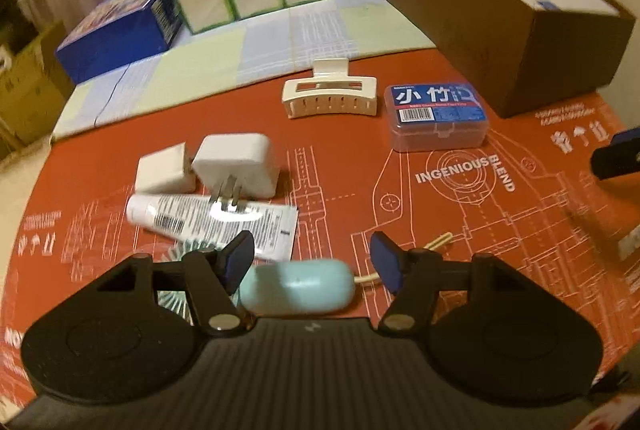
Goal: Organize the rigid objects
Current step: 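Grasp the mint-green handheld fan by its handle with the left tool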
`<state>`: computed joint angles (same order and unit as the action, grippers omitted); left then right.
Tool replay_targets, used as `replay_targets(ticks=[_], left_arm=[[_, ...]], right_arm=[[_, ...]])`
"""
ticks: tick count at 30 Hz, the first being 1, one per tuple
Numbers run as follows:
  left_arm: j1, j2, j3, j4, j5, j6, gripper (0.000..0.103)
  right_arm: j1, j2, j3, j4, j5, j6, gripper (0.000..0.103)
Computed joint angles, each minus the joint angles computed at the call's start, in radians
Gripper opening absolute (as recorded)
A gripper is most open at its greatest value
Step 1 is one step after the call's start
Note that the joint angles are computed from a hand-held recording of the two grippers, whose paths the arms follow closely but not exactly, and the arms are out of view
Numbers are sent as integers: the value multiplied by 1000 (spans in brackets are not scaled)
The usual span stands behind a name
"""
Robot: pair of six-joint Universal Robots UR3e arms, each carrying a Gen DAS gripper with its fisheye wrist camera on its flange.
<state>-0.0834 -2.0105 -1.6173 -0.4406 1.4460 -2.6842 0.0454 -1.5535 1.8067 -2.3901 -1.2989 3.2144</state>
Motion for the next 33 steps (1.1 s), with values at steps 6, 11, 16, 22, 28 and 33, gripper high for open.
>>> replay_targets(ticks=[6,11,16,22,28,33], left_arm=[[-2,-19,-23,31,29,37,55],[38,43,-116,59,18,78,56],[93,119,-207,63,12,99,56],[165,244,-289,21,2,38,53],[287,377,-302,-181,-117,-73,53],[377,357,-242,-352,-225,-198,53]], right_arm=[[-11,-4,17,7,-6,-1,58],[-14,4,21,19,-11,-7,58],[-7,31,4,29,-8,-15,58],[16,76,-32,38,0,-31,58],[37,118,-71,54,2,-44,58],[42,140,-94,61,-2,-53,58]])
